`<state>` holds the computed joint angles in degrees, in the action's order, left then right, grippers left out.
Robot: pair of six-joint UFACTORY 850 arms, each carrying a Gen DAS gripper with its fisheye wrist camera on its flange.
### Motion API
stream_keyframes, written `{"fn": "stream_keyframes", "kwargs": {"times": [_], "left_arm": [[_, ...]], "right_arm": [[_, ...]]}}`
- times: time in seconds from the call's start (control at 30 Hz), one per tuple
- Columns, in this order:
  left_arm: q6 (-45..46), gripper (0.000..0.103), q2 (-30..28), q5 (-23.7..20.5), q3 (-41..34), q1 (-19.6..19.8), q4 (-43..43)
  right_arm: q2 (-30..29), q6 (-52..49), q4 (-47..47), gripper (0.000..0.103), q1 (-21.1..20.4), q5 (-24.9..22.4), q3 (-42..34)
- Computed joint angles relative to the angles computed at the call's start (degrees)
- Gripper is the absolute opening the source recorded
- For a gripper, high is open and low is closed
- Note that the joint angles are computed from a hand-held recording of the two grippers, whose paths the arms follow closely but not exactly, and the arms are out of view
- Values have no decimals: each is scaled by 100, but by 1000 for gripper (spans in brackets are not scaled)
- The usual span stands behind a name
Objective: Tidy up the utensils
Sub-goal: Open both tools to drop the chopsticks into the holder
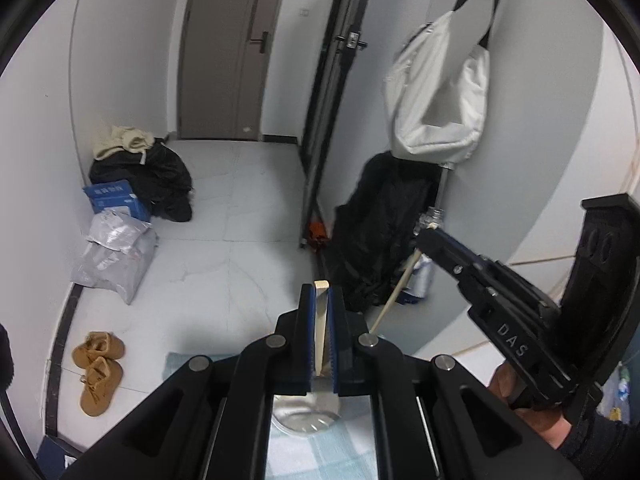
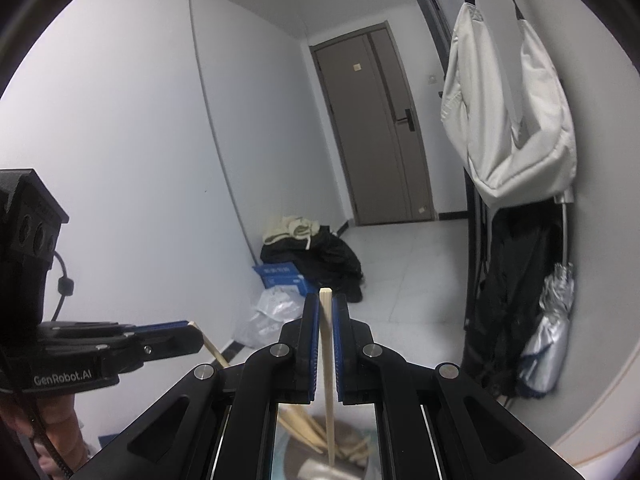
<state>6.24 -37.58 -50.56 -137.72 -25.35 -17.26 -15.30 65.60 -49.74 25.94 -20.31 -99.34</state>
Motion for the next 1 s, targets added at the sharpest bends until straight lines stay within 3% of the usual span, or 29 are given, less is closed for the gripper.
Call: {"fn": "stream_keyframes", "kwargs": {"times": [0.17,0.43,0.83,1.0], "left_arm": [[8,2,-336,-167,-343,39,77],[54,2,-656,-414,-601,144,-174],[167,2,-600,-358,-272,147,-238],[317,2,-464,-272,77,141,-357]], "right_arm": [[-293,238,-339,6,-118,165,-234],[-413,282,-595,6,-165,450,26],[-346,272,-559,6,-177,673,506],[-323,-197,42,6,-222,835,670]]}}
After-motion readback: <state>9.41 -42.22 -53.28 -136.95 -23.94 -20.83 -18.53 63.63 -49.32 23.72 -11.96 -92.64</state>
